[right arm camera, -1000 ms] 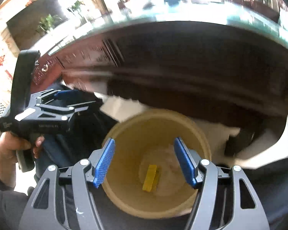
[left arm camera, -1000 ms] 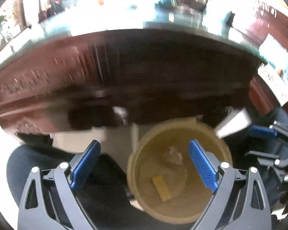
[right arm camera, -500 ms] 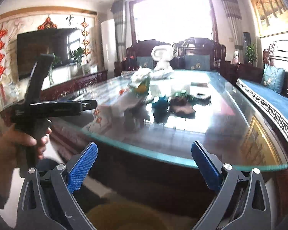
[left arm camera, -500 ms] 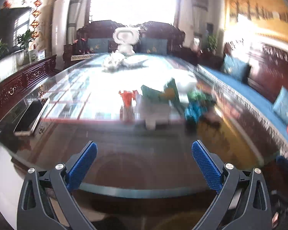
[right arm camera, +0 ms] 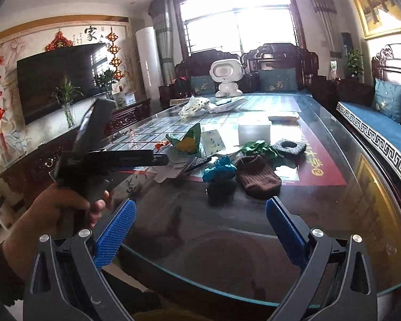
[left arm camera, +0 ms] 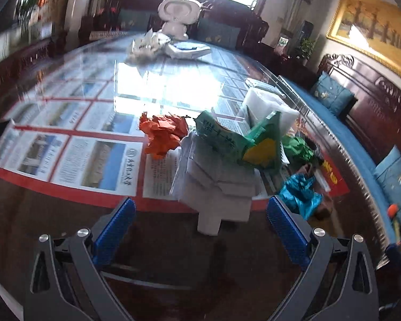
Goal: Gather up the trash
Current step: 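Grasp the white paper with the left gripper while the right grasps the teal plastic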
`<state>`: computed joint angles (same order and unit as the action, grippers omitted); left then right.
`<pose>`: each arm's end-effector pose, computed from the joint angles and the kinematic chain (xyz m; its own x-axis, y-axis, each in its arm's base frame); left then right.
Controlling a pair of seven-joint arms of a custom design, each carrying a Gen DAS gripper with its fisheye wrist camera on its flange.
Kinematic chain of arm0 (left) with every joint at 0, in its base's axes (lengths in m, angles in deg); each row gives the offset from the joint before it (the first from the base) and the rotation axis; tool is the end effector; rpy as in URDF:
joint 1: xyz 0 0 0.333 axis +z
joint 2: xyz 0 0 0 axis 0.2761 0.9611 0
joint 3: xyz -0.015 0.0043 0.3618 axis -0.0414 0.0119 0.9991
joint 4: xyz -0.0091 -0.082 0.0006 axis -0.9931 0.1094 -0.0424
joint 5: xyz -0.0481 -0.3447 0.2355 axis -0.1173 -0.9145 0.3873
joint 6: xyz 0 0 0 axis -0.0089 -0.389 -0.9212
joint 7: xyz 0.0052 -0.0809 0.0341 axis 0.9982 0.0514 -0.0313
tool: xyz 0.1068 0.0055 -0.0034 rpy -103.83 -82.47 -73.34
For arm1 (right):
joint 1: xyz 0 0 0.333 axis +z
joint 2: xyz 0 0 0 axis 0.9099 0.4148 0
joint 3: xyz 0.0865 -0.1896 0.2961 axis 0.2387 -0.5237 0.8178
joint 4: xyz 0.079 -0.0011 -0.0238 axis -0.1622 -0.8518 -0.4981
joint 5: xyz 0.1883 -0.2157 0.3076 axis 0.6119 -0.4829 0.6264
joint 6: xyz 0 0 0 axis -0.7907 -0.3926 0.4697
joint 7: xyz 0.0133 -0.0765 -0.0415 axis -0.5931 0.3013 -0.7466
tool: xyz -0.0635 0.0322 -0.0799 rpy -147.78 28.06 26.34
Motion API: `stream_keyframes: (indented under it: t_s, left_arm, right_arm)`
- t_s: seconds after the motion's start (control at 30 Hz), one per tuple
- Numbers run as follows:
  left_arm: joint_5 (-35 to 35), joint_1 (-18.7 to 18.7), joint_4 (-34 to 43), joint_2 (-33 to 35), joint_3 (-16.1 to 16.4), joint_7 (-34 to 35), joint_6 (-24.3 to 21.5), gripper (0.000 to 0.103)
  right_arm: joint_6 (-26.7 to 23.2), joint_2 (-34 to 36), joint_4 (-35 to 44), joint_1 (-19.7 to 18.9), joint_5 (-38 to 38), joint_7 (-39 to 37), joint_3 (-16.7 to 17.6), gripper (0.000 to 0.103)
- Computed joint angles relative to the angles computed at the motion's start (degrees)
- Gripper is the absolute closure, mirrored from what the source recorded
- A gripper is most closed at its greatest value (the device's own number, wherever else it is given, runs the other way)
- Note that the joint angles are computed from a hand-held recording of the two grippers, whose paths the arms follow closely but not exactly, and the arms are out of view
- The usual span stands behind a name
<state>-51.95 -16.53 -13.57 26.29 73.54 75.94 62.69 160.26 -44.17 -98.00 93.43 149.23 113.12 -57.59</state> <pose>0.6100 -0.4783 0.5736 0.1069 -0.9475 0.3014 -0.6907 -0.2888 -0.6630 0.5117 0.2189 0.5908 0.5554 -0.8211 -0.1315 -0.4240 -0.1435 -0.8942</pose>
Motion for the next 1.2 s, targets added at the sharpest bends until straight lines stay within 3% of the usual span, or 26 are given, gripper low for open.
stream_keyframes:
  t_s: [0.17, 0.33, 0.43, 0.5, 0.73, 0.93, 1.07, 1.2]
  left_arm:
    - [-4.1, 2.0, 0.0, 1.3, -0.3, -0.1, 4.1, 0.004]
    - [-4.1, 1.3, 1.7, 2.7, 1.0, 0.2, 4.2, 0.006]
    - [-4.1, 1.0, 3.0, 3.5, 1.3, 1.4, 3.5, 0.025]
    - [-4.5, 1.0, 3.8, 4.1, 1.0, 3.2, 3.2, 0.045]
    - [-5.9, 0.8, 3.8, 4.6, 1.6, 5.1, 5.8, 0.085]
    - [-3.3, -0.3, 2.0, 3.3, 3.0, 1.9, 6.2, 0.090]
    - [-1.6, -0.2, -0.7, 1.4, 2.9, -0.2, 7.7, 0.096]
    - [-0.5, 0.2, -2.8, -0.1, 2.3, -1.0, 8.8, 0.096]
  right_arm:
    - [-0.2, 1.9, 2.1, -0.4, -0.7, -1.7, 0.3, 0.010]
    - [-4.0, 4.0, 3.8, -2.6, -8.2, 4.5, 1.1, 0.037]
    - [-5.8, 5.4, 4.9, -3.9, -11.7, 9.1, 1.5, 0.046]
    - [-6.8, 6.5, 5.8, -4.8, -14.6, 12.7, 1.8, 0.049]
    - [-9.2, 8.9, 7.9, -7.0, -20.0, 21.1, 2.7, 0.059]
    - [-12.5, 10.9, 10.3, -8.6, -25.7, 28.0, 3.4, 0.070]
    - [-11.1, 11.6, 11.1, -8.8, -29.6, 31.6, 4.0, 0.070]
    - [-10.6, 12.8, 12.5, -8.9, -33.7, 35.5, 4.4, 0.062]
